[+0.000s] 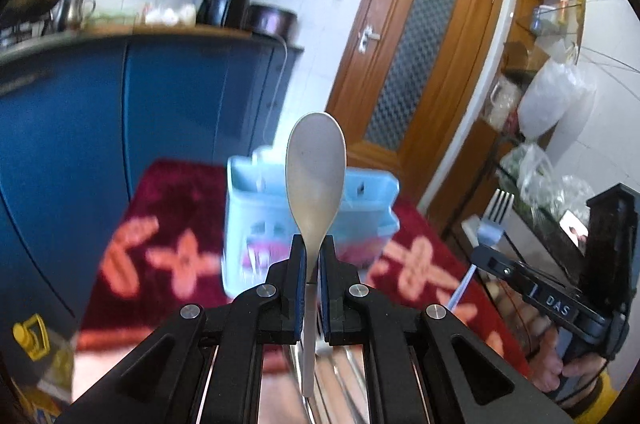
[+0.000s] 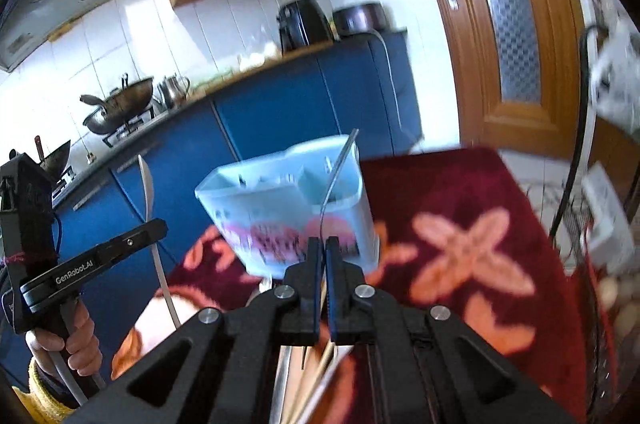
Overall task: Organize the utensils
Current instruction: 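Lift the spoon with the left tool while the right tool grasps and lifts a thin metal utensil, then lower the spoon into the holder and open the left tool while the right tool releases its utensil there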
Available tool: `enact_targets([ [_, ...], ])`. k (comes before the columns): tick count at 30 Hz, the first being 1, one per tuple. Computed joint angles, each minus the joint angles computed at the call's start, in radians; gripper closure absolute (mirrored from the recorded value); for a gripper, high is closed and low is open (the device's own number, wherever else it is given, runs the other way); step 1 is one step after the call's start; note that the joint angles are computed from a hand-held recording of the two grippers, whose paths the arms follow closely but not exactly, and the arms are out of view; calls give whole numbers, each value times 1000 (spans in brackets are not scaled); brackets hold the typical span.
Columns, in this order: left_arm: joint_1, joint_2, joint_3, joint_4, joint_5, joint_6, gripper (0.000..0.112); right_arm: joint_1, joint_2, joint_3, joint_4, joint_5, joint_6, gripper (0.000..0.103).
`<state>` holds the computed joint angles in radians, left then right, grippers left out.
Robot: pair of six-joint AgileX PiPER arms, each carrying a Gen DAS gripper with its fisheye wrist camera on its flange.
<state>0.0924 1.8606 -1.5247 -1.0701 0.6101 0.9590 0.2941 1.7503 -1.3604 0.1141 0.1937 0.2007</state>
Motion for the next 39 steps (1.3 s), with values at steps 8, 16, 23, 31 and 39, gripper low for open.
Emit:
enact_targets([
  [8, -48, 93, -230, 58, -131, -86, 107, -10, 85, -207, -304, 21, 255, 100],
  [16, -64, 247, -534, 241, -146, -333, 107, 0, 206, -435, -563, 95, 437, 100],
  [23, -84, 391, -735, 403, -130, -507, 106, 7, 325, -601, -636, 144, 459, 100],
  [31, -100, 461, -752, 455, -143, -536, 106, 16, 430, -697, -609, 176, 388, 100],
  [39, -103, 469, -685, 410, -152, -469, 106, 18, 487, -742, -495, 219, 279, 100],
])
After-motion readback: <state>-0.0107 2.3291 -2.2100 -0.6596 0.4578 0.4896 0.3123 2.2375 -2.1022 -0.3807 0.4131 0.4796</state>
